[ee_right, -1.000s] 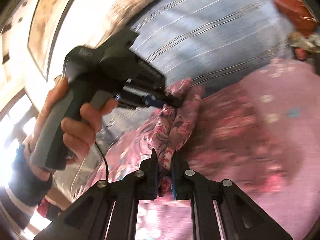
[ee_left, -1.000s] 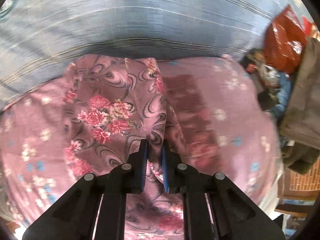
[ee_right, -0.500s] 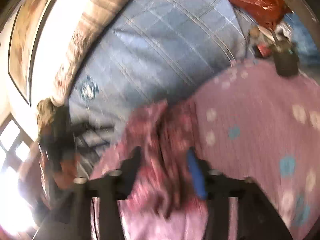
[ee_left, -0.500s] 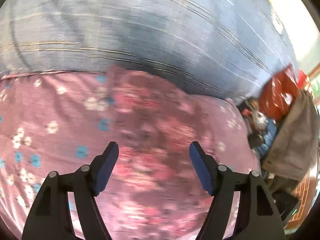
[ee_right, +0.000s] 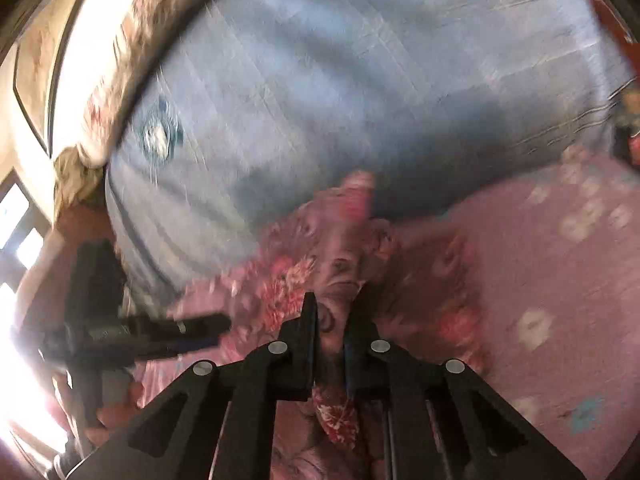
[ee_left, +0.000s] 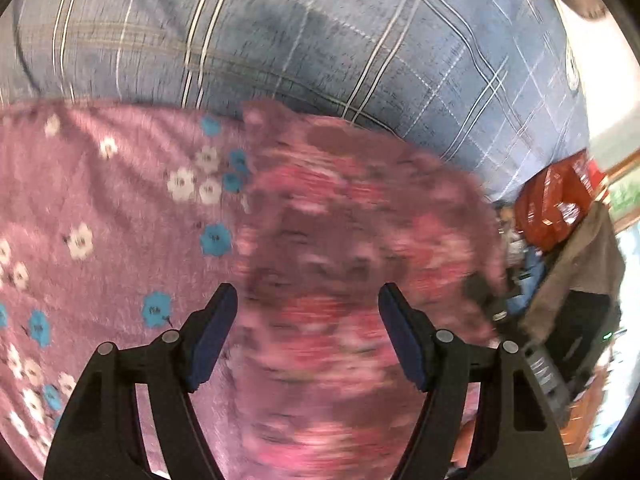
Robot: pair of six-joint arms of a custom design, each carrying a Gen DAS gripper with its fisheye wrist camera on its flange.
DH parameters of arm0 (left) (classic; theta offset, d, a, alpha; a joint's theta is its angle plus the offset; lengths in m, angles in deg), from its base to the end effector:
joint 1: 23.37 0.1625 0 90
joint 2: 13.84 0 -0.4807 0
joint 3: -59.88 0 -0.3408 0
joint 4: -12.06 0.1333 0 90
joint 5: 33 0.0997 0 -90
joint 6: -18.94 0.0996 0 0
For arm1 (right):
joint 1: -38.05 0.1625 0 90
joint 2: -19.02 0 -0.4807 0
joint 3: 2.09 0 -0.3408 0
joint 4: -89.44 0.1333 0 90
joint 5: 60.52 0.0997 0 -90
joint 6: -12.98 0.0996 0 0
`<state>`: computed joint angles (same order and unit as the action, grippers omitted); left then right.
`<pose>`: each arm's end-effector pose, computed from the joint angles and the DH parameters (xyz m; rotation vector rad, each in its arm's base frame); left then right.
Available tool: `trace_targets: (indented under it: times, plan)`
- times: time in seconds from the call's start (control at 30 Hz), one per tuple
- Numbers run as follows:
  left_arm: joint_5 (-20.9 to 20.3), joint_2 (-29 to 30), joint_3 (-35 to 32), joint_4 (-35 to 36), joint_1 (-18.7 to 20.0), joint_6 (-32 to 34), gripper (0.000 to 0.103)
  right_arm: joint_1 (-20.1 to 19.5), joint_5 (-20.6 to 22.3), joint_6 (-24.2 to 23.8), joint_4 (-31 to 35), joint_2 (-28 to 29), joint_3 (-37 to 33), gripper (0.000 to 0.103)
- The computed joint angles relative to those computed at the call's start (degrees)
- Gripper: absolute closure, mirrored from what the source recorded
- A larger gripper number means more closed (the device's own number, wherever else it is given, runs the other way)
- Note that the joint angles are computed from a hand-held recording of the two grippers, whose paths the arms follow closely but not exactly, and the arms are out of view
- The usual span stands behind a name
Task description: Fold small clothes
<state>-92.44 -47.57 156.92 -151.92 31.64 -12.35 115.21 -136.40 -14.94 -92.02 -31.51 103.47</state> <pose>-0.2316 -0.6517 0.0591 0.0185 2.7288 -0.6207 0.0118 -0.6575 0.2358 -0.5078 2.9175 -1.0404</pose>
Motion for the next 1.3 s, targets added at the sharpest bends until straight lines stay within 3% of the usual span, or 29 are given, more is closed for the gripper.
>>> trace_targets:
  times: [0.07,0.13,0.27,0.47,0.57,0.63,0.73,0.83,0.9,0.97,1.0,1.03,1.1,1.17,1.23,1.3]
  plan:
    - [2.86,1.56,-1.71,2.91,-0.68,0.2,0.03,-0.82,-3.94,3.58,0.7,0.9,-2.18,0.093]
    - [2.46,2.94,-3.24,5.59,-0.67,0.29,0.03,-1.92,-8.16,6.83,8.13,2.27,-5.89,0.093]
    - [3.91,4.58,-3.23,6.11,-1.65,0.08,0.03,-3.07,-4.44,7.97,10.05,0.11,-4.44,0.081]
    - [5.36,4.43,-1.59,5.25,-2.86,-0.96,0.03,-5.02,-2.37,4.15,9.19,-2.79,0.3,0.073]
    - [5.43,4.49,-0.75,5.11,-3.59,-2.28,0.03,-4.35,-2.7,0.79,5.48,-3.49,2.54,0.087]
    - [6.06,4.13,0.14,4.92,-4.1,-2.24,0.03,-4.12,-2.04,-1.16,1.2,-4.45,5.23,0.087]
    - [6.43,3.43,0.38,7.23,-4.55,-3.56,0.03,-2.33,-9.19,-0.23,1.64,-3.82,4.56,0.087]
    - [7.7,2.03,2.83,7.16,-5.69,-4.08,0.03,-3.14,-8.77,0.2,1.47,-5.78,6.72,0.078]
    - [8.0,0.86,4.75,7.21,-6.34,-4.31,0.03,-4.03,-7.17,0.77,1.93,-7.21,8.23,0.056]
    - [5.42,-0.78,8.76,3.23,-6.47,-4.99,0.03,-5.76,-5.81,0.21,0.02,-8.77,11.48,0.044]
    - [3.31,-1.47,11.02,0.11,-6.14,-5.78,0.03,-6.5,-5.37,-0.38,-0.68,-9.13,12.72,0.044]
    - [1.31,-1.5,12.12,-1.96,-5.73,-6.76,0.03,-7.05,-5.74,-1.24,-0.54,-9.18,13.62,0.046]
    - [-4.57,-1.79,14.24,-5.17,-4.31,-9.22,0.03,-6.45,-7.68,-4.09,0.91,-9.34,14.22,0.093]
    - [-7.27,-1.78,16.05,-7.55,-3.86,-10.71,0.031,-6.98,-4.0,-4.95,-1.52,-10.49,16.2,0.094]
    - [-7.28,-1.24,17.0,-8.12,-3.96,-12.11,0.03,-9.01,3.71,-4.14,-3.28,-12.49,18.44,0.094]
    - [-7.45,-0.54,17.47,-8.92,-3.58,-11.8,0.032,-9.33,1.82,-3.43,-4.52,-11.72,18.49,0.094]
